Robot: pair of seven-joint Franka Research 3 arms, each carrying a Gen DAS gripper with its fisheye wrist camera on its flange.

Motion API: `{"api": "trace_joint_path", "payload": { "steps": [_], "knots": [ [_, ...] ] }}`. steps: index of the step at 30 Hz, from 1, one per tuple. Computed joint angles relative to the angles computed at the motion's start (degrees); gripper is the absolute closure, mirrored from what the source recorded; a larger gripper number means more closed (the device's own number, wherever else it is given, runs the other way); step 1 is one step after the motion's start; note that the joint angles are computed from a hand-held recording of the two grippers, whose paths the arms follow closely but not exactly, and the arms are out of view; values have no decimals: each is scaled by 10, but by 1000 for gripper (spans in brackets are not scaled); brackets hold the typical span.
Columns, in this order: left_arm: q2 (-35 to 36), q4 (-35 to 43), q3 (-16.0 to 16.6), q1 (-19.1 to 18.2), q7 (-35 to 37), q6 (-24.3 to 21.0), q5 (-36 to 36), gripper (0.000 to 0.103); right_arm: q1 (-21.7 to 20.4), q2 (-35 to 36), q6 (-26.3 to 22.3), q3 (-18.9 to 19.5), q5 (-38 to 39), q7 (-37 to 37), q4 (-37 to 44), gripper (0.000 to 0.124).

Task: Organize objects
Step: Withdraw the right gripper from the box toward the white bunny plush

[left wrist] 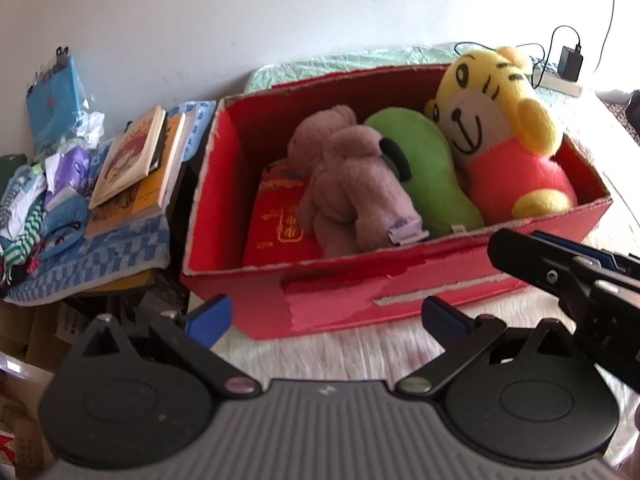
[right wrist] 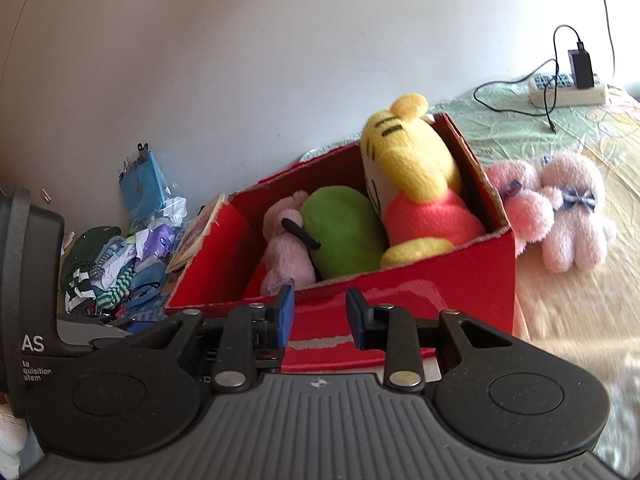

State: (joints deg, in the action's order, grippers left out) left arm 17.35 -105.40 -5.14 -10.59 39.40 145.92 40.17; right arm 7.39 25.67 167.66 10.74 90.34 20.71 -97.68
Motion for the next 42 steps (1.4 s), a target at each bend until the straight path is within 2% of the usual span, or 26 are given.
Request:
{"api": "trace_joint_path", "payload": {
  "steps": [8, 16, 33, 42],
  "knots": [
    [21, 23, -5, -9, 11, -29, -19, 2, -17, -3, -46, -8, -74, 86, -16, 92],
    [51, 65, -6, -28, -3, -70, -33, 2, -47, -1, -119, -16, -159, 146, -15, 92],
    [162, 233, -5, -96, -44, -199, -59, 2, -123, 56, -276, -31, -267, 205, 60, 92],
    [228, 330, -7, -121, -36, -248, -89, 2, -155, 79, -323, -35, -290, 216, 87, 92]
  ]
}}
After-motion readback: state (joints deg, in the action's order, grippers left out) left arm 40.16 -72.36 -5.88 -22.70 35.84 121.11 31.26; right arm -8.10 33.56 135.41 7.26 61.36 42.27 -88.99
